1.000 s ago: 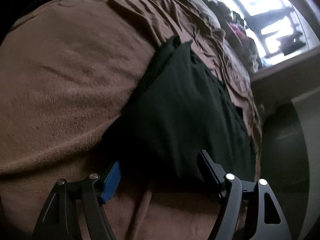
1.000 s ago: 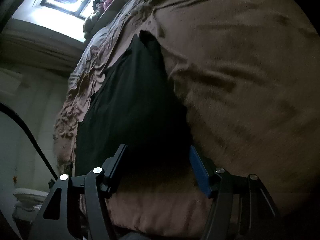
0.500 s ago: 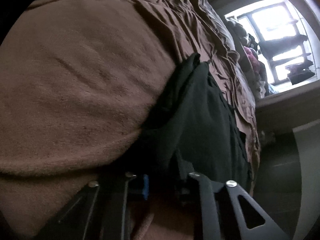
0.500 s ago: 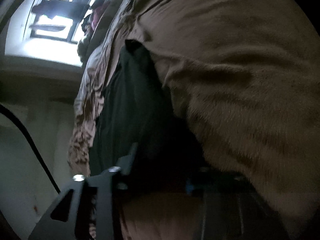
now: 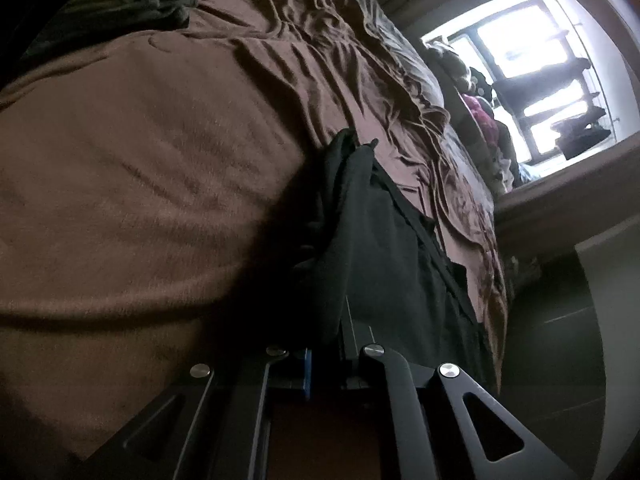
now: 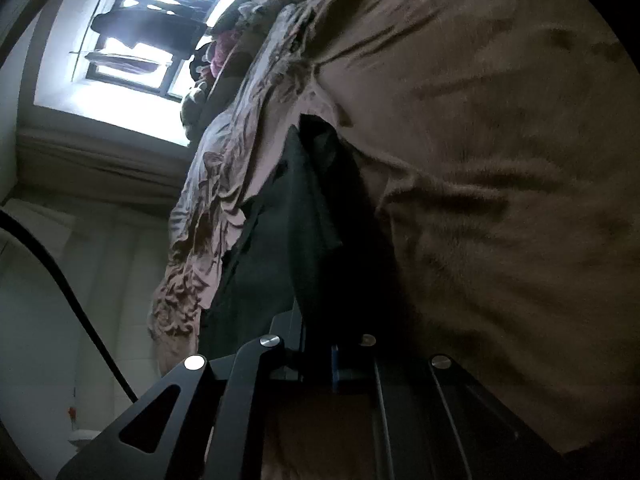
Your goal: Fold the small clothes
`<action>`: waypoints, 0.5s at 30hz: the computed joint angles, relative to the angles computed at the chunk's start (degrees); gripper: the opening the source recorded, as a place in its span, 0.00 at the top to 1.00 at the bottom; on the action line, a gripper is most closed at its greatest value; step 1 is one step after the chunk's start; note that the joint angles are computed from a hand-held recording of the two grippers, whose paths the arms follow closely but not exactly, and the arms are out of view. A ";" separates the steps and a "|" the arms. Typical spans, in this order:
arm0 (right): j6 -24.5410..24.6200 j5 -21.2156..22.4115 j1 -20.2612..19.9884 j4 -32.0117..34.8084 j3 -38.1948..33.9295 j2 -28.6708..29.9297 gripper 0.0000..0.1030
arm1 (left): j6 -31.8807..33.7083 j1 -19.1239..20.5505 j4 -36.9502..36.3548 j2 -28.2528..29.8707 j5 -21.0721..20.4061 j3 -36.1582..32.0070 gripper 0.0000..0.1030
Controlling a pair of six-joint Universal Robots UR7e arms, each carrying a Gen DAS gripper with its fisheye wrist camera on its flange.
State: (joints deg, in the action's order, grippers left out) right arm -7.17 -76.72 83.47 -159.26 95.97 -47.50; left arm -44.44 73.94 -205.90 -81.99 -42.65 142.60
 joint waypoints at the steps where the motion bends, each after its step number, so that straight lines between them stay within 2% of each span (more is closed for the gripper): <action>1: -0.15 -0.02 -0.15 -0.21 0.57 -0.50 0.96 | -0.71 -0.34 0.04 -0.15 0.20 0.45 0.92; 5: -0.82 -0.92 0.09 0.42 1.52 -1.91 0.96 | -4.35 -2.23 1.39 -0.78 1.76 3.04 0.92; 15: -1.13 -4.40 0.68 3.54 3.07 -5.60 0.96 | -7.60 -5.67 -3.54 0.26 3.80 8.66 0.92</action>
